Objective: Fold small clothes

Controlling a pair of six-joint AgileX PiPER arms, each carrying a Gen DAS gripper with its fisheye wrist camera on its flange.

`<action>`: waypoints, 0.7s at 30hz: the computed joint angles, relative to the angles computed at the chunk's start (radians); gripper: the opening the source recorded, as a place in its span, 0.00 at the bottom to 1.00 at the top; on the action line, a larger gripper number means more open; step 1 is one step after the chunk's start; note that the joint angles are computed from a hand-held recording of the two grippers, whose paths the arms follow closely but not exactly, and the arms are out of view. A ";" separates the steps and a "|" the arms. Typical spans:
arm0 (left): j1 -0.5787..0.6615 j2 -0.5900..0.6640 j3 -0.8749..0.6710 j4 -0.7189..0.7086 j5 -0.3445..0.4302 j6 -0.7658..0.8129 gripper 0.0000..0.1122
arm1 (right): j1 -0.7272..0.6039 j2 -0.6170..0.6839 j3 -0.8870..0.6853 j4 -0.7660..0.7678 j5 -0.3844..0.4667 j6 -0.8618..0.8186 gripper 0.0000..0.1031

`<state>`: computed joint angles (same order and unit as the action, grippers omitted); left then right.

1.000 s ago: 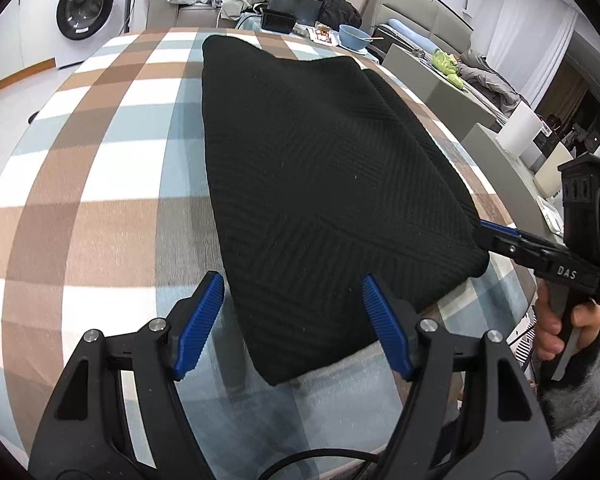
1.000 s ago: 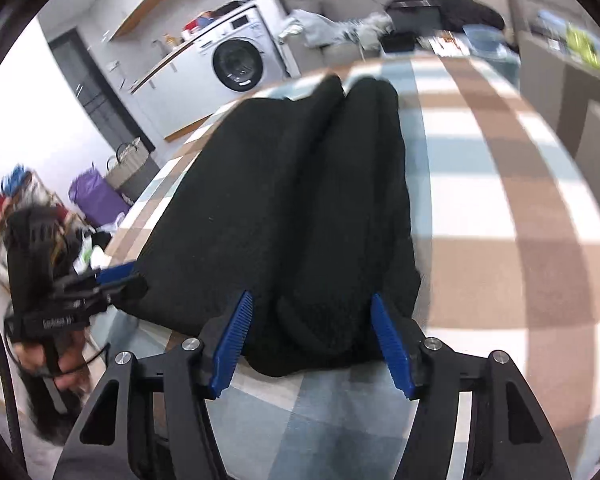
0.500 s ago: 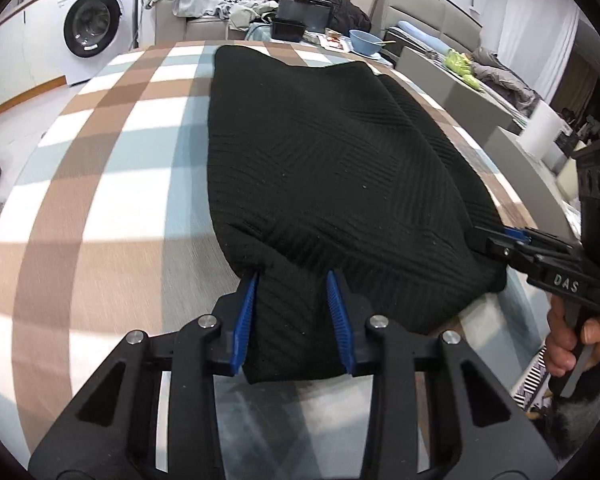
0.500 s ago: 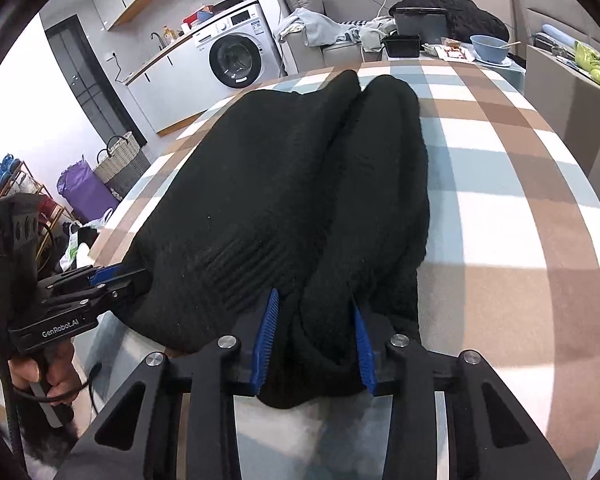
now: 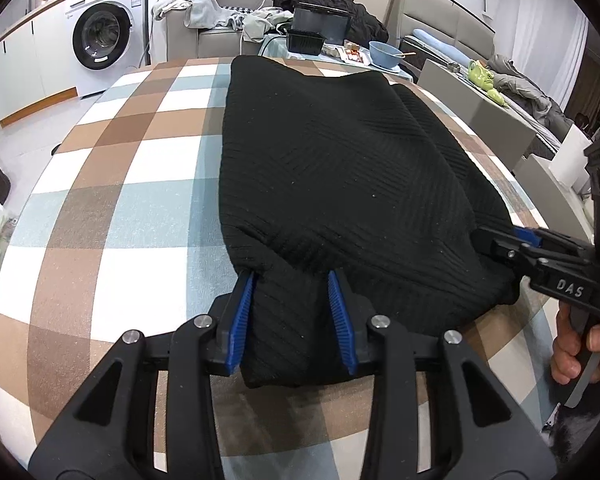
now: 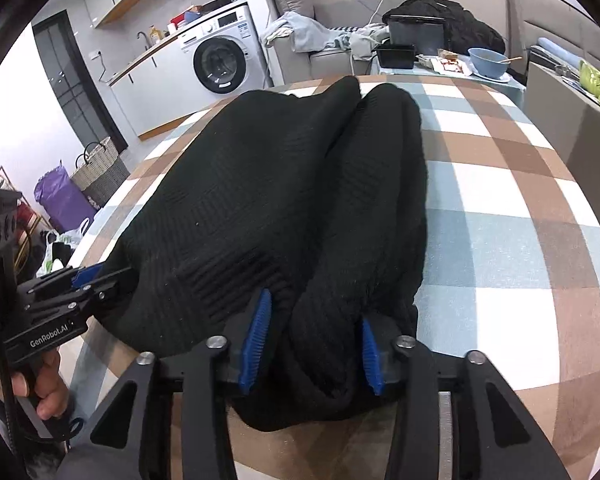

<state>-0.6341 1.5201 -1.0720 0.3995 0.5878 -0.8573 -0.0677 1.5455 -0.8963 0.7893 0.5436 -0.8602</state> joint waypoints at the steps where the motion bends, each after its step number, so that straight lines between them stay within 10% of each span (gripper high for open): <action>1: -0.001 -0.005 0.007 0.006 -0.003 -0.010 0.34 | -0.005 -0.016 0.014 0.008 -0.011 -0.013 0.53; 9: -0.073 -0.131 0.123 0.303 -0.026 -0.302 0.75 | -0.135 -0.156 0.129 0.294 0.025 -0.354 1.00; 21: -0.285 -0.276 0.274 0.733 0.103 -0.731 0.91 | -0.327 -0.225 0.236 0.560 0.244 -0.667 1.00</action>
